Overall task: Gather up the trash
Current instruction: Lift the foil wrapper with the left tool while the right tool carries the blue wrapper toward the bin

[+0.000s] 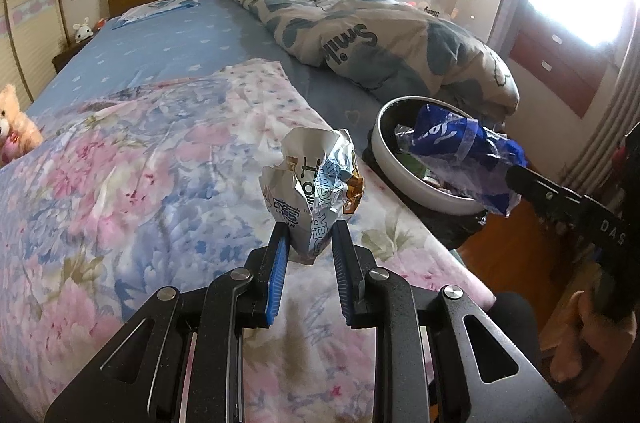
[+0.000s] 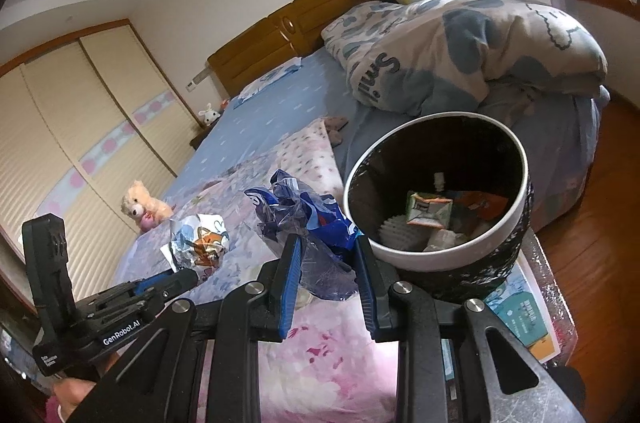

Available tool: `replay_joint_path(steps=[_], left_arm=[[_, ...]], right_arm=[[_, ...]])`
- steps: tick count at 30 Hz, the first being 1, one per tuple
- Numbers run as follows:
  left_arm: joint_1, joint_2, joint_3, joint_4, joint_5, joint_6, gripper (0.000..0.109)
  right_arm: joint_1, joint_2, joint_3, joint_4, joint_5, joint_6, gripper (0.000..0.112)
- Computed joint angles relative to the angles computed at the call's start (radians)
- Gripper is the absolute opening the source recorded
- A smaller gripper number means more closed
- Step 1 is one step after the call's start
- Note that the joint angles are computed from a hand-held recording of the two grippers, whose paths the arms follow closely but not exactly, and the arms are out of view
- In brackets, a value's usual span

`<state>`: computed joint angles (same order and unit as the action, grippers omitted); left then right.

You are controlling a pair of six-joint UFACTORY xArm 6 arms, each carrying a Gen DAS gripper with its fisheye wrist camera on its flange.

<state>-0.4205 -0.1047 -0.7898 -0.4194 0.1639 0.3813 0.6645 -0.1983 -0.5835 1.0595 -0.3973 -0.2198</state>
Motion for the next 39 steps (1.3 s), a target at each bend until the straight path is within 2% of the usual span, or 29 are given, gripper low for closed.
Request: replay_joint_path(steps=[11,15,24,39], left_arm=[[-0.007,0.026,-0.029,0.067,-0.004,-0.057,0.021],[-0.015,0.024,-0.029,0.073,-0.006,-0.06,0.021],[-0.047,0.016,-0.033,0.076,-0.009,-0.059,0.021],[-0.064,0.068,-0.082,0.152,-0.003,-0.121,0.021]], right_arm=[[-0.075,-0.007,0.044,-0.2,0.014,0.185,0.027],[-0.074,-0.014,0.045,-0.187,0.008,0.172,0.027],[-0.029,-0.044,0.03,0.018,-0.016,-0.006,0.027],[-0.077,-0.07,0.069,-0.042,-0.009,0.052,0.027]])
